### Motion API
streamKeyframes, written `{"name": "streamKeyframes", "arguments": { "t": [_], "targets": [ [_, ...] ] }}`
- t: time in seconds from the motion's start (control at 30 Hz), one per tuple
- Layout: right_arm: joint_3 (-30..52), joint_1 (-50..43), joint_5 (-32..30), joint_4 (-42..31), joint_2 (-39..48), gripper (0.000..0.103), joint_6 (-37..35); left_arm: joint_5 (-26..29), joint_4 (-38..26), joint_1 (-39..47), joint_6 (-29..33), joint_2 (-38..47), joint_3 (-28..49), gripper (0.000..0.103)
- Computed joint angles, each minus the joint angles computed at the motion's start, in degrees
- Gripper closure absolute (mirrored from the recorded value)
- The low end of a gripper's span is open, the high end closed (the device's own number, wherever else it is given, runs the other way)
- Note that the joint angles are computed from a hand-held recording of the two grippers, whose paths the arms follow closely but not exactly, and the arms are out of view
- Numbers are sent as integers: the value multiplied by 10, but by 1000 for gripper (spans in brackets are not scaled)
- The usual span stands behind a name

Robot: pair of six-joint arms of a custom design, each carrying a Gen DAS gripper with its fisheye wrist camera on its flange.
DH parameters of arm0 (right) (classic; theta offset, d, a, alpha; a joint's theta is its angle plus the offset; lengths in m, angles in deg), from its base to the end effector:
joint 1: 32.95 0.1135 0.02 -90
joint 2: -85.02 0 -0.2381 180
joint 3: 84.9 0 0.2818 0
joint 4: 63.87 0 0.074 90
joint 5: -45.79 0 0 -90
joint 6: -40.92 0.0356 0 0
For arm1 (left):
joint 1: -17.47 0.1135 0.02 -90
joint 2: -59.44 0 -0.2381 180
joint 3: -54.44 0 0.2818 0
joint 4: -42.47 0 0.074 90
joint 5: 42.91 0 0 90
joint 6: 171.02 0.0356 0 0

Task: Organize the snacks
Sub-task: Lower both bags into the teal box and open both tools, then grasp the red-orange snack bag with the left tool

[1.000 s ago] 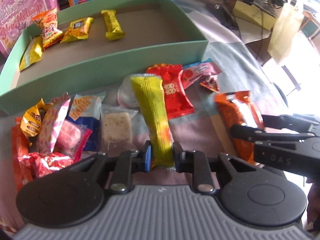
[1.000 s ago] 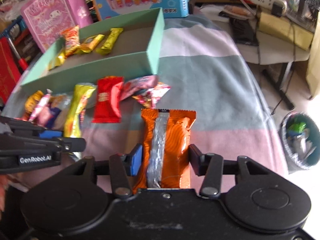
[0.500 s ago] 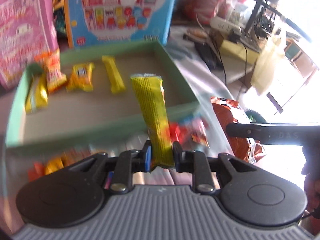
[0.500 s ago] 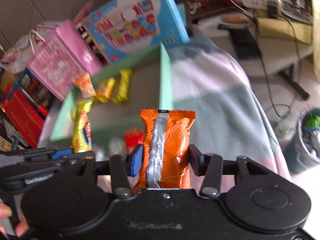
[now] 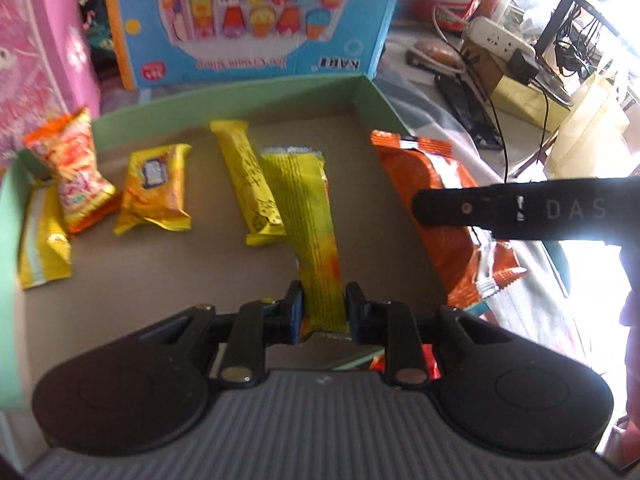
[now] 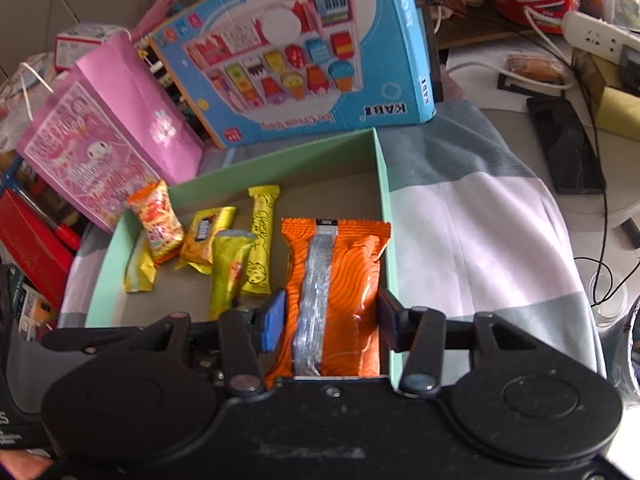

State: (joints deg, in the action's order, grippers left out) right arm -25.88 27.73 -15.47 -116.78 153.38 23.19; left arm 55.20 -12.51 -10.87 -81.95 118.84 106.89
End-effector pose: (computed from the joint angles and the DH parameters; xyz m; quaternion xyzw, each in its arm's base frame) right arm 0.1419 0.2177 0.1960 0.1542 0.9296 0.1168 0.3136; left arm 0.2000 -0.1136 0.1880 0.2459 0.9361 -0.1275 0.2167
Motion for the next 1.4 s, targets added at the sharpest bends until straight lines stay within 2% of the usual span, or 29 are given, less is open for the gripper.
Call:
{"name": "streamKeyframes", "arguments": {
  "t": [0.17,0.2,0.27,0.3,0.33,0.4,0.5,0.67,0.97,1.1,1.2,1.3,1.4],
  "targets": [
    [4,-20,-20,31,32,51,-27,13,24,4,13,49,3,81],
    [3,-18,-21,32,28,46,-24,15,25,4,15,56,5,78],
    [-10,-20,-29,54,14,31,-25,8,28,1,15,49,1,55],
    [-15,-19,-29,65,7,15,-24,2,28,-1,12,40,-1,29],
    [-14,-9,-18,57,1,1,-16,-9,30,-4,8,22,-8,12],
    [-3,11,10,34,-3,0,-6,-24,27,-6,1,-11,-15,4],
    [1,27,20,7,-20,0,23,-20,2,4,-5,-40,-8,0],
    [16,81,64,-66,-35,0,102,-9,-58,40,9,-107,2,0],
    [57,212,113,-156,4,0,268,33,-203,163,93,-266,-19,0],
    [87,256,121,-168,49,0,314,69,-269,262,176,-326,-29,0],
    [112,279,120,-166,86,0,334,110,-319,370,269,-360,-36,0],
    [133,291,115,-153,117,0,338,161,-366,497,380,-360,-41,0],
    [155,300,108,-140,148,0,338,185,-399,598,479,-350,-51,0]
  ]
}}
